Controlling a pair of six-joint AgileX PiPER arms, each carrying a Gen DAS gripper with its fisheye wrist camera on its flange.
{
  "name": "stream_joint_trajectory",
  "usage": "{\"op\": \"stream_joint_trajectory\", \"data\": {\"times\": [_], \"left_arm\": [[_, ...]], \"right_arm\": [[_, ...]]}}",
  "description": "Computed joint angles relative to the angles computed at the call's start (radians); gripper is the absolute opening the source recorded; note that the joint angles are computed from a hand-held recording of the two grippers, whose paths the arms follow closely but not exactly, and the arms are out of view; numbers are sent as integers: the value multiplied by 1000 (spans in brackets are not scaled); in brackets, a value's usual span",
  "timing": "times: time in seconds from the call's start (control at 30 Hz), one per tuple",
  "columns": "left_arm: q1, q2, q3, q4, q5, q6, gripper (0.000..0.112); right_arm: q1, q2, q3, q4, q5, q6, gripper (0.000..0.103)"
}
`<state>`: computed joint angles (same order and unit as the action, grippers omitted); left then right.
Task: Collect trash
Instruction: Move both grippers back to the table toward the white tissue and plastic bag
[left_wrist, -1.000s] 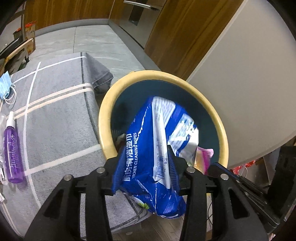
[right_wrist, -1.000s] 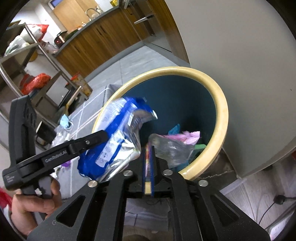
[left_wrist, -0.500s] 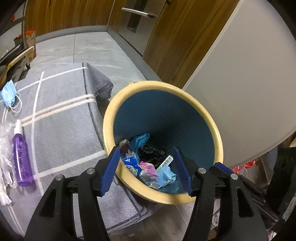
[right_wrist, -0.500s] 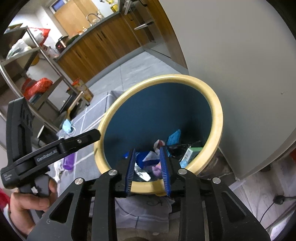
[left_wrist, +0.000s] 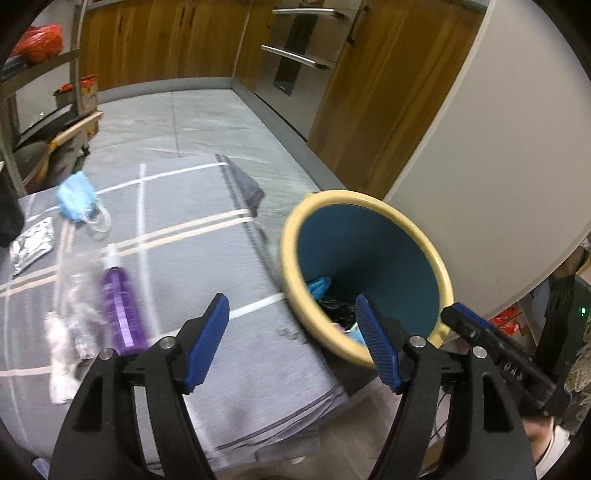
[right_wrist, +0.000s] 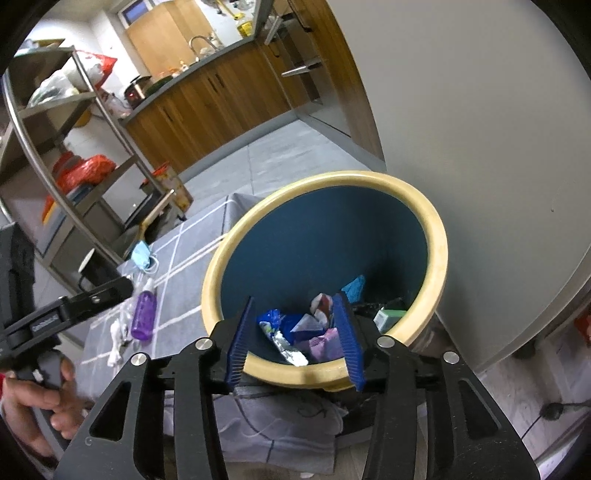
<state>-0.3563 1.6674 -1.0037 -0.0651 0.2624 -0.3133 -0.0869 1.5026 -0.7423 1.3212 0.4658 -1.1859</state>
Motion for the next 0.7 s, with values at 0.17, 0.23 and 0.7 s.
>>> {"op": "stream_joint_trajectory", "data": {"times": [0.17, 0.23, 0.7], "left_arm": [[75, -108, 120, -36, -7, 77, 71], [121, -157, 178, -84, -10, 149, 71], [566, -259, 397, -713, 30, 966, 71]], "right_arm": [[29, -17, 8, -5, -15, -8, 56], [47, -23, 10, -12, -25, -4, 59], [265, -35, -5, -214, -115, 205, 65]]}}
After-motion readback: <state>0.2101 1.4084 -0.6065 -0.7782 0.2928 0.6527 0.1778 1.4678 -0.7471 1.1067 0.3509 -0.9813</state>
